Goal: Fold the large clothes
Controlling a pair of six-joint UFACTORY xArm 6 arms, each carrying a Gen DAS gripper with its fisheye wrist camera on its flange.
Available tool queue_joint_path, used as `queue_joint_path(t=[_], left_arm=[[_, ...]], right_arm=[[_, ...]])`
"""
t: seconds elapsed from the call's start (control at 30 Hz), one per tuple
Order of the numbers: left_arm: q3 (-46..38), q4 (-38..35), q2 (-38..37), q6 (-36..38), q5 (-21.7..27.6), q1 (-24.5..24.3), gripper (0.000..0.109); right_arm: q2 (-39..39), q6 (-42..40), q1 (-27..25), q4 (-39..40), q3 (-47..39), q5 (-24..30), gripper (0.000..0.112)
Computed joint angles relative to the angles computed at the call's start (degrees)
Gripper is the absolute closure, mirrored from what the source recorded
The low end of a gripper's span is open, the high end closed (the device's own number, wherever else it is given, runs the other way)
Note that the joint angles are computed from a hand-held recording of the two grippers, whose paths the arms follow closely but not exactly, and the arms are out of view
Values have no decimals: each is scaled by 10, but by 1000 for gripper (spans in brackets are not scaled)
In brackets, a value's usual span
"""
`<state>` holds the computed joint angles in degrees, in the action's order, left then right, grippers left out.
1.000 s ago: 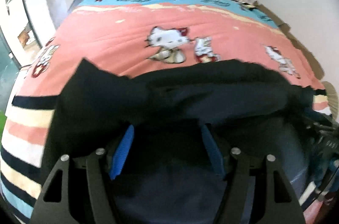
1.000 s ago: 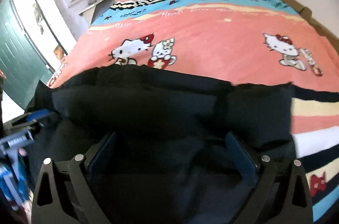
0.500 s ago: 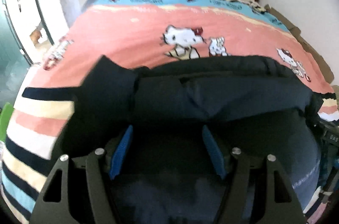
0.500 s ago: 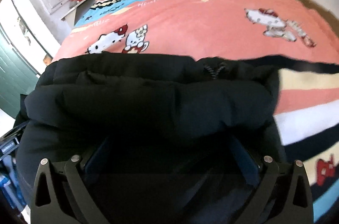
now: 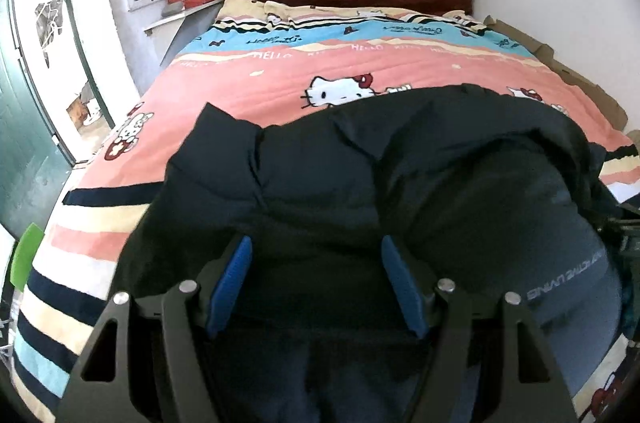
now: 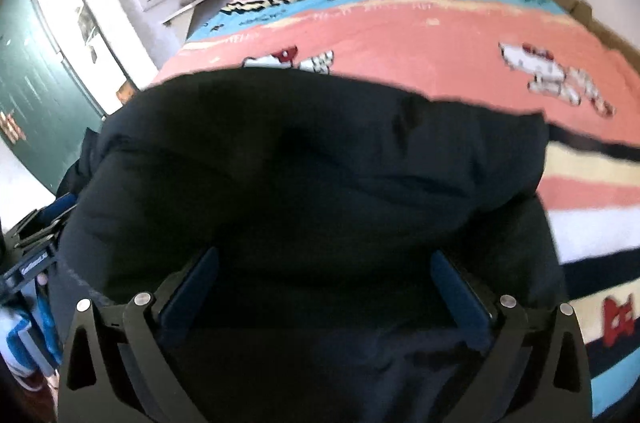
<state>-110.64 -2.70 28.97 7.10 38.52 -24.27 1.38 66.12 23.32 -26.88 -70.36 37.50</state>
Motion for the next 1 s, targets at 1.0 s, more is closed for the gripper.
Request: queue_joint_path(t=[1.0], left_arm=[[-22, -127, -47, 83, 81, 88, 42]], right_arm=[[-176, 71, 11, -28, 98, 100, 10]])
